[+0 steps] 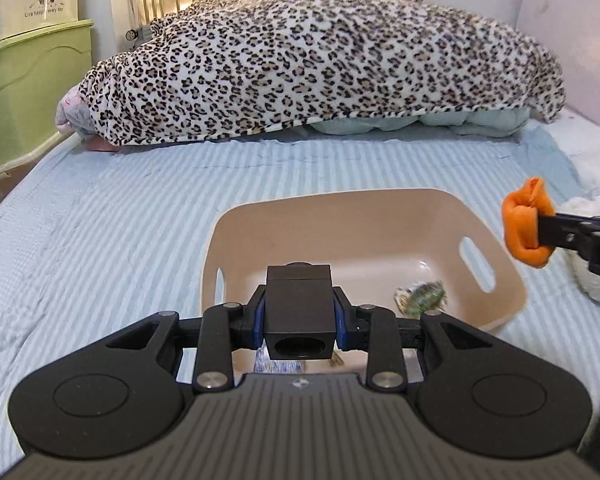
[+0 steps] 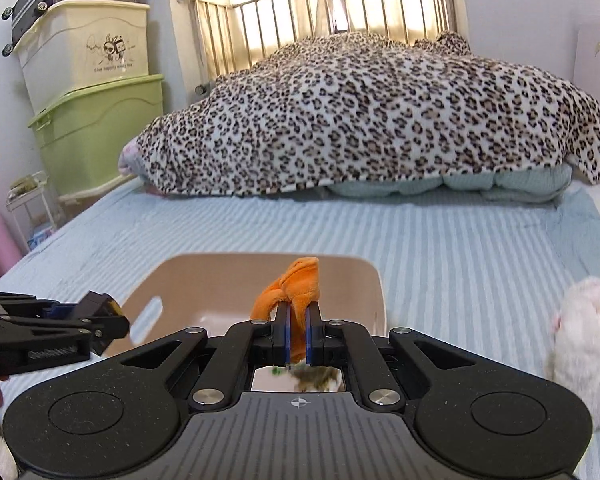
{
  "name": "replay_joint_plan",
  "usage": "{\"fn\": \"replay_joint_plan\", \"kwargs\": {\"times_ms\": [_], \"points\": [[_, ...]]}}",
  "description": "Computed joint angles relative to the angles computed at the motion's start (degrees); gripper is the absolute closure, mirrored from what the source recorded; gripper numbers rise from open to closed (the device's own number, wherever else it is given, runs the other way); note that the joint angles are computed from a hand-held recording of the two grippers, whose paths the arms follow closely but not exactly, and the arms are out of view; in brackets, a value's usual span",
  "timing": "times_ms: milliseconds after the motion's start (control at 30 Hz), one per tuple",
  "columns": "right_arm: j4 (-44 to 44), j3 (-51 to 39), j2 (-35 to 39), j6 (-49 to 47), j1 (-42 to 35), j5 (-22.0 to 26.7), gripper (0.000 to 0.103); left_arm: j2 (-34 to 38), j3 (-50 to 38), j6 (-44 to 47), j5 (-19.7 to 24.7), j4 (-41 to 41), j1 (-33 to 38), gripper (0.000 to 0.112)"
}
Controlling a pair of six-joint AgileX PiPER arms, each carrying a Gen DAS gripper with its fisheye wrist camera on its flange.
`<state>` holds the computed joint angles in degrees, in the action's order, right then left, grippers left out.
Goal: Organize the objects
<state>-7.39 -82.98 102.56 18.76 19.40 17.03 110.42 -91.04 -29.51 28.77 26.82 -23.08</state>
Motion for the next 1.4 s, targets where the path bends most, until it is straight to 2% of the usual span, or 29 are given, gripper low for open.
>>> {"fn": "replay_joint_plan", "kwargs": {"times_ms": [233, 500, 733, 833, 900, 933, 1000, 1067, 1167, 1300, 1400], "points": [[-4.9, -9.6, 8.6, 6.2, 0.3, 4.1, 0.097, 12.7, -17.4, 3.8, 9.9, -3.4, -0.4, 0.079], [-3.4, -21.5, 19.4, 3.9, 0.5, 13.0, 0.097, 24.7, -32.8, 8.4, 21.0, -7.8, 0.5, 0.079], [-2.3, -28.1, 24.5, 0.1, 1.1, 20.4, 0.094, 26.4, -33.4, 10.1, 22.9, -11.3, 1.6, 0.078], [-2.0, -28.3, 24.3, -0.8, 1.2, 21.7, 0.075, 24.8, -31.5, 10.3, 22.3, -12.7, 1.8, 0.071], [-2.2, -27.0, 23.1, -0.6, 1.3, 21.1, 0.060, 23.3, -29.7, 9.6, 21.5, -11.7, 1.5, 0.044], [-2.6, -26.2, 22.4, -0.3, 1.3, 20.6, 0.056, 22.4, -28.6, 9.4, 20.7, -11.3, 1.3, 0.039], [-4.4, -24.9, 21.0, 0.7, 1.5, 19.8, 0.036, 20.6, -26.9, 9.5, 19.7, -11.3, 1.2, 0.038], [-4.6, -23.1, 19.4, 0.7, 1.4, 18.6, 0.028, 19.9, -27.2, 10.3, 20.4, -11.9, 1.1, 0.037], [-5.5, -21.0, 17.2, 1.9, 1.5, 17.9, 0.012, 17.7, -25.0, 8.9, 19.6, -10.2, 0.4, 0.027], [-6.2, -16.1, 13.2, 3.9, 1.4, 15.5, 0.007, 13.6, -19.9, 7.1, 17.3, -9.2, -0.2, 0.024], [-6.3, -12.0, 9.9, 4.8, 1.3, 13.3, 0.006, 9.6, -13.7, 6.0, 13.7, -8.6, -0.4, 0.024]]}}
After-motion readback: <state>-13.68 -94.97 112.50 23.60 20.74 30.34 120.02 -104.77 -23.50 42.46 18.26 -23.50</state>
